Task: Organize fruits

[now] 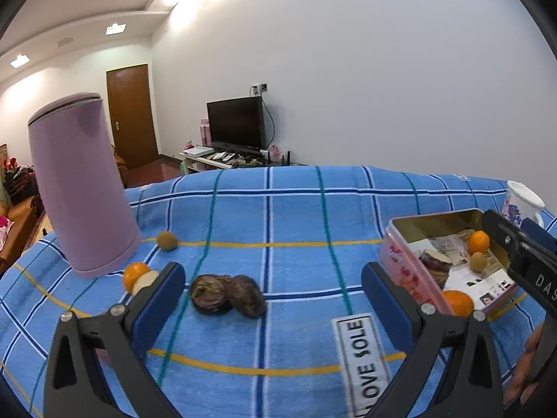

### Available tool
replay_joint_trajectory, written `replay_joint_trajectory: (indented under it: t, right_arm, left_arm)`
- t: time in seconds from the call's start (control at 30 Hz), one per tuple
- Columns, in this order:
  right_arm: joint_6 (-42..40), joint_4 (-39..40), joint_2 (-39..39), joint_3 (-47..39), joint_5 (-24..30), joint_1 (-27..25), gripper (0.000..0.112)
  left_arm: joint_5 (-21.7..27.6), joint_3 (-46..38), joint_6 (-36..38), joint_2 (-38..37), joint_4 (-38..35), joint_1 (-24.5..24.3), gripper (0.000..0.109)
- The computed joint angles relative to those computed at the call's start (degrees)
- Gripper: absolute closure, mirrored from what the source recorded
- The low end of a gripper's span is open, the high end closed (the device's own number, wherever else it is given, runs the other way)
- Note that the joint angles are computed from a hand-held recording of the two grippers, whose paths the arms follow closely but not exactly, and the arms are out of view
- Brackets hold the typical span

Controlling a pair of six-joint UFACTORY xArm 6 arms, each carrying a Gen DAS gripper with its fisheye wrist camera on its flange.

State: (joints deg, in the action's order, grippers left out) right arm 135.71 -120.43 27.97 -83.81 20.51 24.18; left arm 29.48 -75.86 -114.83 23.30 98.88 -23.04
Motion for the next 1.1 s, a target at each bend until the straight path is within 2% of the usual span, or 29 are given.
replay_joint_trajectory:
  t: [0.3,0.6,0.7,0.87,0.93,1.0,1.1]
  right_arm:
    - [-3.4,3.0,2.9,-3.9,-1.2,2.7,0.024]
    - [-10.4,8.5,7.3,-10.0,-3.4,5.5,0.024]
    - [-13.5,9.9,8.6,-11.8,-3.1,6.8,0.024]
    - [-19.3,14.0,10.6,-14.4,-3.6,8.3,0.024]
    - [-22.9,16.9,11.9,-16.0,-4.9,8.6,0.024]
    - [-29.1,22.1,13.4,-17.8,-6.1,8.8,0.024]
    - [-43.0,34.3,16.1,-20.5,-7.1,9.3,0.024]
  left_arm:
    - [-0.9,3.7,-0.5,-2.7,0.5,2.7,0.006]
    - [-5.2,7.6,0.6,-5.2,-0.1,7.3,0.006]
    - [-8.1,8.8,2.0,-6.0,-0.6,9.7,0.006]
    - [-20.1,9.6,3.1,-5.8,1.6,15.8,0.006]
    - [-24.4,9.9,6.1,-5.4,-0.5,17.8,0.006]
    - [-26.4,10.6,10.0,-5.1,-3.8,18.9,0.006]
    - [-27.7,12.1,17.2,-4.9,-11.5,19.9,0.006]
